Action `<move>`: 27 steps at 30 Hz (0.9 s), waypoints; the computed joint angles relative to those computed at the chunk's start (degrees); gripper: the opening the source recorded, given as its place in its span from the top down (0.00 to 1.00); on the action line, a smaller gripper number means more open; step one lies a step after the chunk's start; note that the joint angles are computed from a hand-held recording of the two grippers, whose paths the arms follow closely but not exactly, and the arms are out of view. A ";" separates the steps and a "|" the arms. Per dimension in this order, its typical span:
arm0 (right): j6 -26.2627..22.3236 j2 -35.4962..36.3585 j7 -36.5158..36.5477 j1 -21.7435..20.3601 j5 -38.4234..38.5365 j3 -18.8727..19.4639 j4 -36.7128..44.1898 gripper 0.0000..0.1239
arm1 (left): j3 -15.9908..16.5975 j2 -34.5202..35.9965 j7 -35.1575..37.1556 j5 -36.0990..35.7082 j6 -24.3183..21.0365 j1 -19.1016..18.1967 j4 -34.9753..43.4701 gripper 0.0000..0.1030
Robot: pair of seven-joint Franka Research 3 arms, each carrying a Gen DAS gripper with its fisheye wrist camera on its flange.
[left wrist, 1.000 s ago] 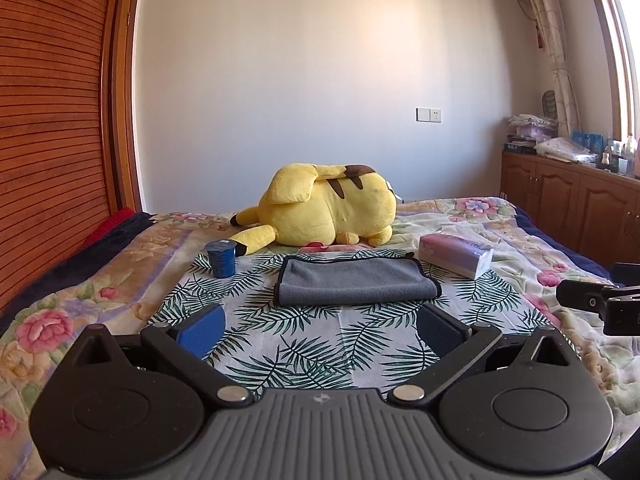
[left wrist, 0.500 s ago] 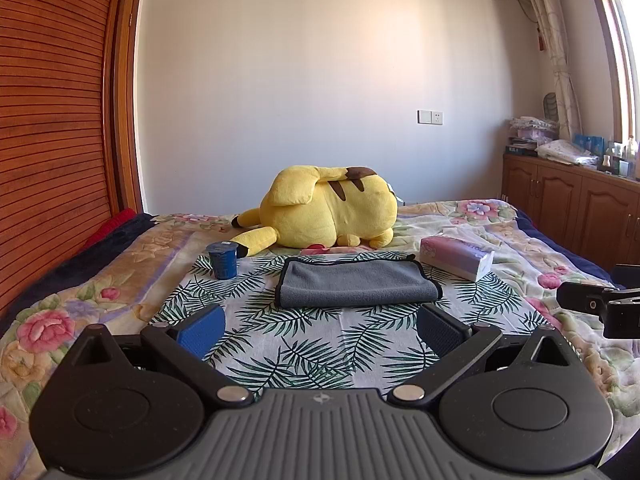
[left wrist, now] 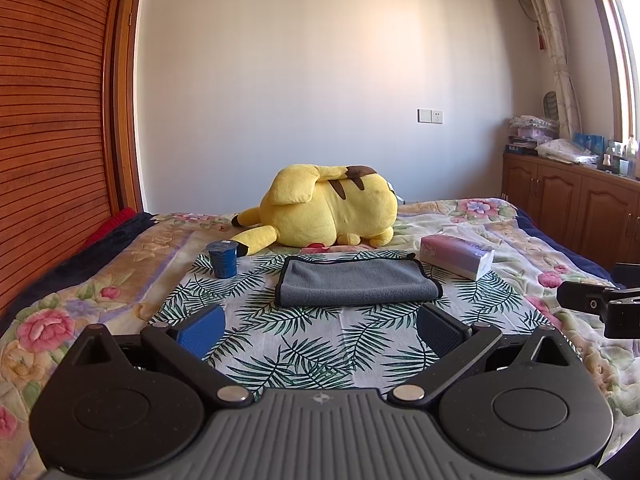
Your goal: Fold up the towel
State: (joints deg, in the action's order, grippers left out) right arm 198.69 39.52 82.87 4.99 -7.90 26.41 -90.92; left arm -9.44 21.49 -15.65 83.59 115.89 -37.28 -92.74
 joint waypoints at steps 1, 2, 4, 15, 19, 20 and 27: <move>0.02 0.00 0.01 0.02 -0.01 -0.03 0.01 0.17 | 0.00 0.00 0.00 0.00 0.00 0.00 0.00 0.16; 0.04 0.02 0.04 0.04 -0.02 -0.05 0.03 0.17 | -0.01 -0.03 0.05 -0.07 0.07 0.04 -0.03 0.16; 0.06 0.01 0.08 0.07 -0.02 -0.10 0.03 0.17 | 0.00 -0.04 -0.05 -0.11 0.10 0.07 -0.19 0.16; 0.06 0.01 0.17 0.21 -0.05 -0.25 0.07 0.17 | -0.03 -0.07 -0.05 -0.06 0.14 0.11 -0.23 0.16; 0.04 0.02 0.17 0.23 -0.05 -0.26 0.08 0.17 | -0.03 -0.03 0.09 -0.07 0.01 0.07 -0.19 0.16; 0.04 0.02 0.17 0.23 -0.05 -0.26 0.08 0.17 | -0.03 -0.01 0.06 -0.06 -0.03 0.05 -0.28 0.16; 0.06 -0.04 0.17 0.26 -0.01 -0.30 0.02 0.17 | -0.06 -0.06 -0.13 0.01 0.03 0.07 -0.53 0.16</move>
